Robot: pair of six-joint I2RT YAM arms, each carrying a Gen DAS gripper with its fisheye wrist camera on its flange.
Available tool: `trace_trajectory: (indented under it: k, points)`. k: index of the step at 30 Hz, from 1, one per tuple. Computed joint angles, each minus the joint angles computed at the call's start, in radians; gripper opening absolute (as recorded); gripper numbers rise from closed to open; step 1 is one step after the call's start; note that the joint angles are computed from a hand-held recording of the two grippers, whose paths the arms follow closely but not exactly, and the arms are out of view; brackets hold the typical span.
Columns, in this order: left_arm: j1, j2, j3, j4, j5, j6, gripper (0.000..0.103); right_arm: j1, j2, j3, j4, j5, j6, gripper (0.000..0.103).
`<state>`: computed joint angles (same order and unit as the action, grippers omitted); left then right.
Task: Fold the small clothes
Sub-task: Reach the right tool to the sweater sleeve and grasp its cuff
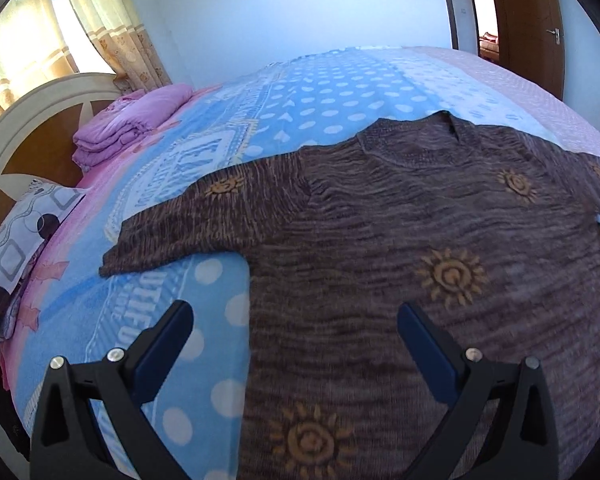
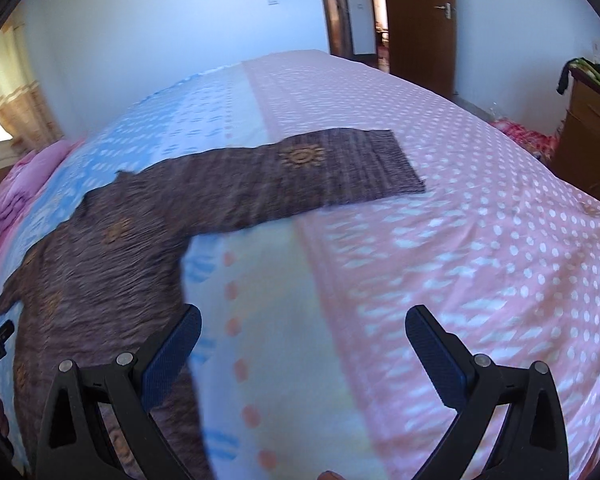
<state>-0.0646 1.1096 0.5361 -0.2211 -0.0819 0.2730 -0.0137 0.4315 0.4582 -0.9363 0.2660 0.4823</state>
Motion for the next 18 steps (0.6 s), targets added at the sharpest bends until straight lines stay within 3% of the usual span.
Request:
trace_trajectory:
  k: [4,7,11,13,18]
  points:
    - [-0.044,0.153,0.065,0.106,-0.057,-0.025,0.103,-0.37,0.126,0.002,0.16,-0.223,-0.221,0.102]
    - [-0.055,0.249,0.114,0.175,-0.096,-0.03,0.103,-0.527,0.255,0.031,0.272,-0.306,-0.308,0.102]
    - [-0.032,0.359,0.195,0.198,-0.089,-0.055,0.103,-0.648,0.431,0.087,0.398,-0.355,-0.368,0.091]
    - [-0.017,0.399,0.225,0.189,-0.078,-0.074,0.103,-0.678,0.513,0.121,0.442,-0.362,-0.38,0.079]
    - [-0.017,0.471,0.261,0.194,-0.093,-0.079,0.103,-0.705,0.7,0.208,0.521,-0.376,-0.387,0.075]
